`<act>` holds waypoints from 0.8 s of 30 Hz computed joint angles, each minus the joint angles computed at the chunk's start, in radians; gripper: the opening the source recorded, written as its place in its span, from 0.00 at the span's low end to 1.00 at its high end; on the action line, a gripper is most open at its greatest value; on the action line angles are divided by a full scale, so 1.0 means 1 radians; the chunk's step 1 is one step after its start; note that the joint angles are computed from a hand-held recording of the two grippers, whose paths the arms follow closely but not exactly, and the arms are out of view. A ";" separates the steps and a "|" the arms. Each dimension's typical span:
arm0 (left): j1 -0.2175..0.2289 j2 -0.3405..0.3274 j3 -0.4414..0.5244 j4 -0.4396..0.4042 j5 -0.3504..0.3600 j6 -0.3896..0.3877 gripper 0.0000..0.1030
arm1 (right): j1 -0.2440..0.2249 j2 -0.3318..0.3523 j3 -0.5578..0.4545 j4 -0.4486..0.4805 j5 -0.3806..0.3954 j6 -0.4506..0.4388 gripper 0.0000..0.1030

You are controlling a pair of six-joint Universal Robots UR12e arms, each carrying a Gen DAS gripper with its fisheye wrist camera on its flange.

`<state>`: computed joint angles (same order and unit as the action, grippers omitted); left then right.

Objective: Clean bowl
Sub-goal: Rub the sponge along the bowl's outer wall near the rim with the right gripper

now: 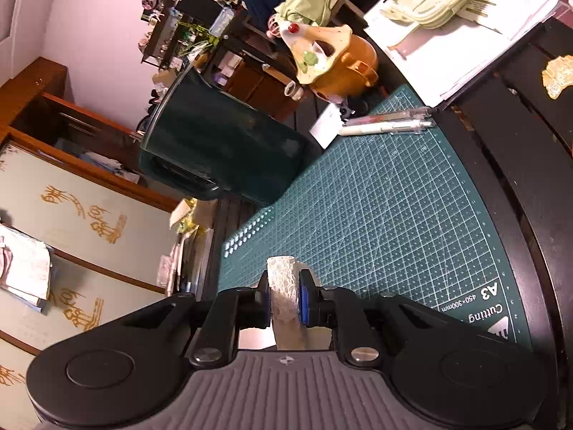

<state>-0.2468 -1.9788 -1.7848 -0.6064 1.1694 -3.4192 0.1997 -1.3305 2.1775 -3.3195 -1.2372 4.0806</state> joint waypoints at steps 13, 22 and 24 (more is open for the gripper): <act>-0.002 0.000 -0.001 0.004 0.001 -0.004 0.15 | -0.002 0.004 -0.007 0.047 0.020 0.007 0.14; -0.003 -0.002 0.002 0.002 0.003 -0.005 0.15 | 0.007 0.000 -0.014 0.070 -0.003 -0.029 0.14; -0.005 -0.003 0.003 0.003 0.006 -0.002 0.15 | 0.005 -0.002 -0.011 0.056 0.003 -0.023 0.14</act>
<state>-0.2521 -1.9815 -1.7818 -0.6030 1.1757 -3.4212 0.2047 -1.3329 2.1666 -3.2630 -1.2339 4.0575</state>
